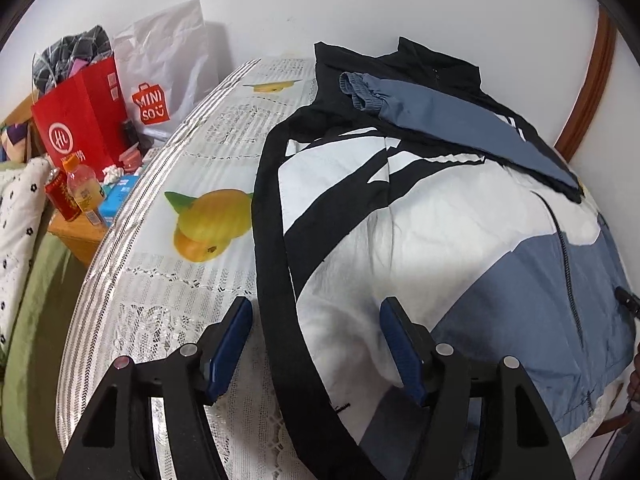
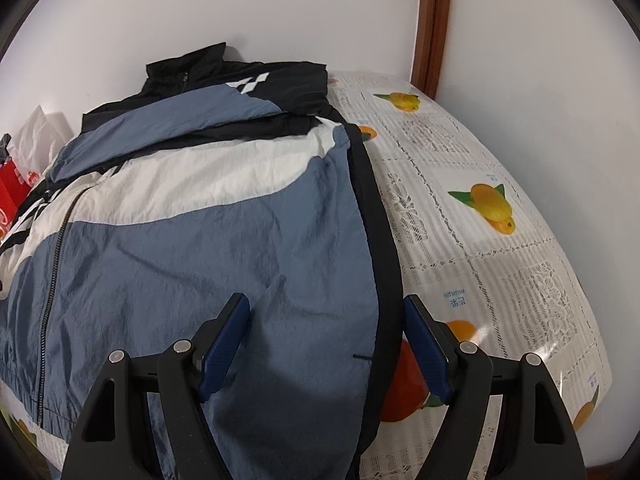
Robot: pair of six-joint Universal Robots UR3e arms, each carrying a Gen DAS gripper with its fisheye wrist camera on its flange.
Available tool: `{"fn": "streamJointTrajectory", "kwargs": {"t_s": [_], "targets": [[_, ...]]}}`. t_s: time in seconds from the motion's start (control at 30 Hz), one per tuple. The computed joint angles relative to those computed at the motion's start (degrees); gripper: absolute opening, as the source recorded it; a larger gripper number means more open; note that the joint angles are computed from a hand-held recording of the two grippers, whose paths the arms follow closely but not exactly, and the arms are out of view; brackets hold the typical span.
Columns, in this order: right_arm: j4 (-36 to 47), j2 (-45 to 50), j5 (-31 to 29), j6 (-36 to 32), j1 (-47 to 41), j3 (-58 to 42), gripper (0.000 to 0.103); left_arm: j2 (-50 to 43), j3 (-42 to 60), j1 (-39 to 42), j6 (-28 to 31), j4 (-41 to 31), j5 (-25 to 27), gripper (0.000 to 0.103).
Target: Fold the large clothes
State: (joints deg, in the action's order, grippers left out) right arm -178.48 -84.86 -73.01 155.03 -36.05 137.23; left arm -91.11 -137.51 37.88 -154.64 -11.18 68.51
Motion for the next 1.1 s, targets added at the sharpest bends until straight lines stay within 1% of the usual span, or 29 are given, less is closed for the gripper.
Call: {"fn": "streamJointTrajectory", "kwargs": {"t_s": [0.07,0.13,0.23,0.37,0.47,0.6,0.7,0.77,0.9,1.1], "targets": [[0.5,0.9,0.4,0.4,-0.2,-0.7,0.076,-0.8,-0.3,-1.0,-0.1,2.1,1.3,0.064],[0.6,1.6,0.6,0.4,-0.2,-1.0,0.072,-1.3,-0.3,-1.6,-0.2,3.3,2.1,0.064],[-0.3,2.5,0.4,0.1,-0.1,-0.9,0.072,-1.9,-0.6,-2.3,-0.2,4.9,2.9,0.064],[-0.7,3.3,0.6,-0.1,-0.1,-1.1,0.072,-2.0,-0.8,-1.9,0.2,5.3,2.5,0.065],[-0.9,3.9,0.3,-0.9,0.2,-1.4,0.072,-3.3,-0.8,-2.9,0.0,7.6,3.9,0.068],[0.6,4.2,-0.7,-0.7,0.9,-2.8,0.072,-4.2,-0.7,-3.0,-0.4,9.0,4.2,0.071],[-0.9,5.0,-1.2,-0.5,1.4,-2.7,0.072,-4.9,-1.7,-2.8,0.2,11.5,3.8,0.072],[-1.2,5.2,-1.4,-0.6,1.5,-2.6,0.072,-5.0,-1.7,-2.7,0.1,11.7,3.8,0.073],[0.8,5.0,-2.1,-0.1,2.0,-3.8,0.072,-5.2,-1.6,-3.0,-0.1,11.8,4.2,0.074],[-0.8,5.2,-1.9,0.0,1.9,-3.0,0.072,-5.5,-2.1,-2.9,-0.2,13.1,4.1,0.075]]}}
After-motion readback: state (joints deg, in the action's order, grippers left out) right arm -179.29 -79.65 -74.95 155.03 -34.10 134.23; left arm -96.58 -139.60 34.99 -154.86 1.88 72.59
